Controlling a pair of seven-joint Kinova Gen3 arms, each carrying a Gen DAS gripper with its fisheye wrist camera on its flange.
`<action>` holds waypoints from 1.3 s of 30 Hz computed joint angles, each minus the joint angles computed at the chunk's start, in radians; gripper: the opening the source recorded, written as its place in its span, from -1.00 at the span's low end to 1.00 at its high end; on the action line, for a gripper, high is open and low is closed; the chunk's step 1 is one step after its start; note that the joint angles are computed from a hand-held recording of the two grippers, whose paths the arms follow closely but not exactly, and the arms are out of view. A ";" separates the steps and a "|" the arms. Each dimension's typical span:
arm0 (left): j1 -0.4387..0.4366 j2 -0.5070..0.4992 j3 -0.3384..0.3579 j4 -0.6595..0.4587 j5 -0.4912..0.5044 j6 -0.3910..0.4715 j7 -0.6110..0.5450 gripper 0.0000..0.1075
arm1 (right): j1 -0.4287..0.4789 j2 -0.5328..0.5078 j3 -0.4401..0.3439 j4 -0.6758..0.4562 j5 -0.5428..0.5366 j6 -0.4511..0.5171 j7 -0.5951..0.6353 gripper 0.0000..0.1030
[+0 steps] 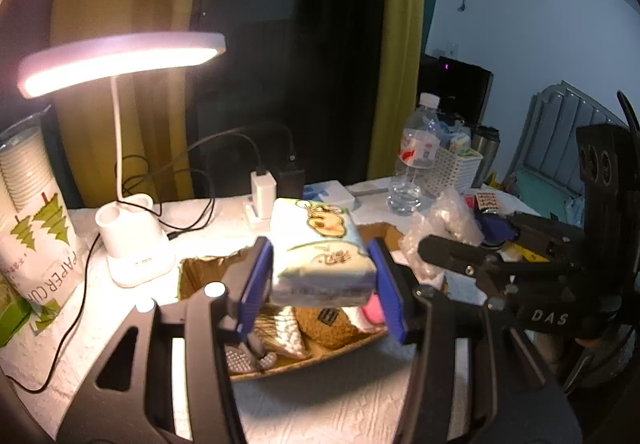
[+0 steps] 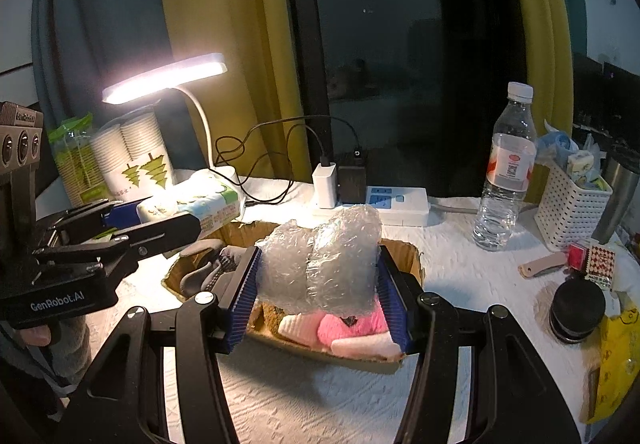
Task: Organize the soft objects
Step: 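Lower the tissue pack into the box while the right gripper drops the bubble wrap there, then withdraw both grippers from the box back over the table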
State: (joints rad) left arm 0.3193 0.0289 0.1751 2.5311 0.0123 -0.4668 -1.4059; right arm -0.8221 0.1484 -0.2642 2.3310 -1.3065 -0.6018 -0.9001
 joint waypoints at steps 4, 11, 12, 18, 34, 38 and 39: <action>-0.007 0.050 -0.002 -0.021 -0.019 -0.007 0.012 -0.05 | 0.023 0.022 0.017 -0.008 0.069 0.027 -0.044 0.13; -0.029 0.130 -0.001 -0.065 -0.071 0.004 0.051 -0.05 | 0.049 0.071 0.068 -0.030 0.191 0.092 -0.123 0.13; -0.031 0.140 0.000 -0.071 -0.075 0.007 0.054 -0.05 | 0.051 0.078 0.076 -0.033 0.210 0.101 -0.137 0.13; -0.067 0.206 0.015 -0.110 -0.132 0.028 0.100 -0.04 | 0.059 0.121 0.125 -0.050 0.329 0.148 -0.234 0.13; -0.110 0.235 0.032 -0.121 -0.180 0.033 0.160 0.36 | -0.003 0.165 0.236 -0.066 0.434 0.171 -0.350 0.37; -0.090 0.204 0.014 -0.100 -0.154 0.019 0.141 0.41 | -0.028 0.148 0.238 -0.062 0.373 0.157 -0.301 0.37; -0.084 0.195 0.010 -0.095 -0.146 0.016 0.136 0.45 | -0.032 0.144 0.235 -0.061 0.356 0.154 -0.287 0.37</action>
State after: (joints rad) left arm 0.2348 0.2241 0.1851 2.4362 -0.1340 -0.4509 -1.2703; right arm -0.8539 0.2927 -0.0288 2.2699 -0.9503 -0.4481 -1.1867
